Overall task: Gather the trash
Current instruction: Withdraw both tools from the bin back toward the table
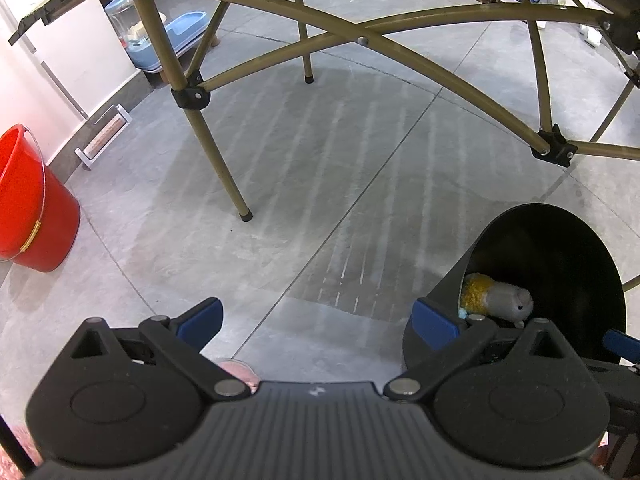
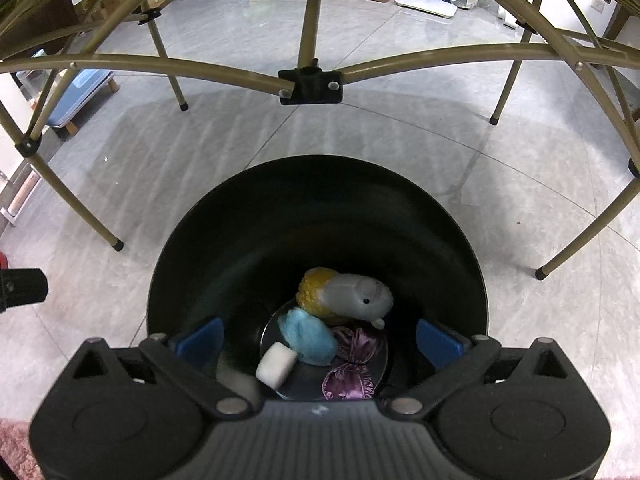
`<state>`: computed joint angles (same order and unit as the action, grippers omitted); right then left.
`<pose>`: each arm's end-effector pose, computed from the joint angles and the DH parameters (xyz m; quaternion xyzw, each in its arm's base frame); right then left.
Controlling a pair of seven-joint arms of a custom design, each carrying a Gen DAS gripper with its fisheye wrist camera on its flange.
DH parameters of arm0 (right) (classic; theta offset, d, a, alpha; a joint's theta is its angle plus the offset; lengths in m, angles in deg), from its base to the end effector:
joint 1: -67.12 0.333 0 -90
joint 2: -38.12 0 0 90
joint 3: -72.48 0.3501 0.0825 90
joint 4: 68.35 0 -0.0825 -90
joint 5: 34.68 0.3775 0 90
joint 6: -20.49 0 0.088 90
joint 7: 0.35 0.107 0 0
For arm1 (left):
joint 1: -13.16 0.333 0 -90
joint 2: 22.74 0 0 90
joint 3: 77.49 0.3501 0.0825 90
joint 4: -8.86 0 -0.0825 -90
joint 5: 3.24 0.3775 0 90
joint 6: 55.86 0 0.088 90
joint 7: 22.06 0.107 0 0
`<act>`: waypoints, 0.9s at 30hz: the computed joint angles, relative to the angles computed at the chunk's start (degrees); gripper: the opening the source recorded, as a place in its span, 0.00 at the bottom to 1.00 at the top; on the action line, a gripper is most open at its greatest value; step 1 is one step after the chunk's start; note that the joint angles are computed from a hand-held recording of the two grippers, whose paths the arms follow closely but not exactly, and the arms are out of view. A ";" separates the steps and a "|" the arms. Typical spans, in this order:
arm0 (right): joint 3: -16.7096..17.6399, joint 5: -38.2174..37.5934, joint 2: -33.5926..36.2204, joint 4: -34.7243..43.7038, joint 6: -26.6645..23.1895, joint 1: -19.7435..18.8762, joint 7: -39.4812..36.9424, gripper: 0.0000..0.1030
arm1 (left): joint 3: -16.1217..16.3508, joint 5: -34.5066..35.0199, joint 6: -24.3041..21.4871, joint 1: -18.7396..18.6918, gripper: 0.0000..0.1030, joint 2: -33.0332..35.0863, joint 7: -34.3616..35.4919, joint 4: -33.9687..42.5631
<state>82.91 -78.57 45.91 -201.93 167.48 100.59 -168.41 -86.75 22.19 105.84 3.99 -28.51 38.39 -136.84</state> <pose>0.3706 0.3706 0.3261 -0.5456 0.8104 -0.1601 0.1415 0.4397 -0.1696 0.3830 -0.6164 0.7574 -0.1286 0.1726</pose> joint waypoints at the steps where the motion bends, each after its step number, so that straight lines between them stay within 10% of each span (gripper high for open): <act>1: 0.00 -0.09 -0.03 0.02 -0.13 0.05 0.14 1.00 | -0.01 -0.05 0.06 -0.02 1.00 -0.01 0.01 -0.03; 13: 0.67 -7.15 -5.85 -2.52 -4.22 0.49 7.05 1.00 | 0.24 -0.25 5.09 -0.33 1.00 -2.93 -0.48 -2.18; 27: 6.89 -21.87 -19.47 -8.46 -20.35 0.62 19.51 1.00 | -2.70 10.61 13.16 2.03 1.00 -6.51 -11.26 -3.38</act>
<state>89.80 -100.44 26.44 -210.40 147.13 101.21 -148.90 -89.45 32.80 119.00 6.02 -35.02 27.14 -140.22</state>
